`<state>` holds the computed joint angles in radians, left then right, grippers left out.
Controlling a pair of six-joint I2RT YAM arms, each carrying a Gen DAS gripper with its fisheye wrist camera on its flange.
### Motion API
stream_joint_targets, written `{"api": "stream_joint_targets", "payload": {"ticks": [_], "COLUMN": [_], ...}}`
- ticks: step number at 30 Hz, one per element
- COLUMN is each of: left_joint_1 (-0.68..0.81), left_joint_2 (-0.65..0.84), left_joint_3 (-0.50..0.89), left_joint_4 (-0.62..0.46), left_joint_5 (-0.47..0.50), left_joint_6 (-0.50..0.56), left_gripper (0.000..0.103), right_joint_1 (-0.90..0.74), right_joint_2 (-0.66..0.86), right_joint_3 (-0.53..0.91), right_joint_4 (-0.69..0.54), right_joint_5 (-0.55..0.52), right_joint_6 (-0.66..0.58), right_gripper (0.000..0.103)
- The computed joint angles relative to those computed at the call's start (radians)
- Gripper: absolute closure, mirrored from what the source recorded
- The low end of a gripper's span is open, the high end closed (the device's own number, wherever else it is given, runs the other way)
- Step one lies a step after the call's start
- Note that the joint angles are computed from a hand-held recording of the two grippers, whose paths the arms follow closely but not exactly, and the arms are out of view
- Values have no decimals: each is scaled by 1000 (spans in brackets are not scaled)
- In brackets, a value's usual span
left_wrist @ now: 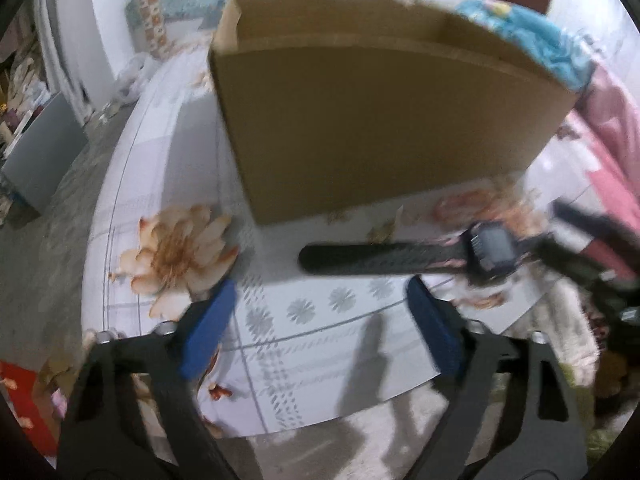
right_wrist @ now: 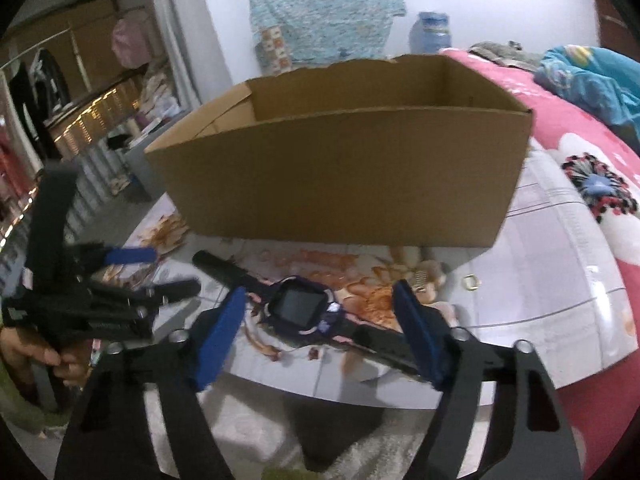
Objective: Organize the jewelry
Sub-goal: 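Grasp the smartwatch face with the right gripper while the left gripper grasps its strap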
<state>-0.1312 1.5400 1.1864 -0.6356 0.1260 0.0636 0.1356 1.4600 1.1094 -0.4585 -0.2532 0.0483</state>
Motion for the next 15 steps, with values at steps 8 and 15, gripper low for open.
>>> {"api": "stream_joint_targets", "payload": {"ticks": [8, 15], "left_joint_1": [49, 73], "left_joint_2": [102, 137], "left_joint_3": [86, 102], "left_joint_4": [-21, -19], "left_joint_5": [114, 180], "left_joint_6": [-13, -26], "left_gripper": [48, 52], "right_joint_1": [36, 52], "right_joint_2": [48, 46], "right_joint_3": [6, 6], "right_joint_4": [-4, -3], "right_joint_5": [5, 38], "right_joint_6": [-10, -32], "right_gripper": [57, 58]}}
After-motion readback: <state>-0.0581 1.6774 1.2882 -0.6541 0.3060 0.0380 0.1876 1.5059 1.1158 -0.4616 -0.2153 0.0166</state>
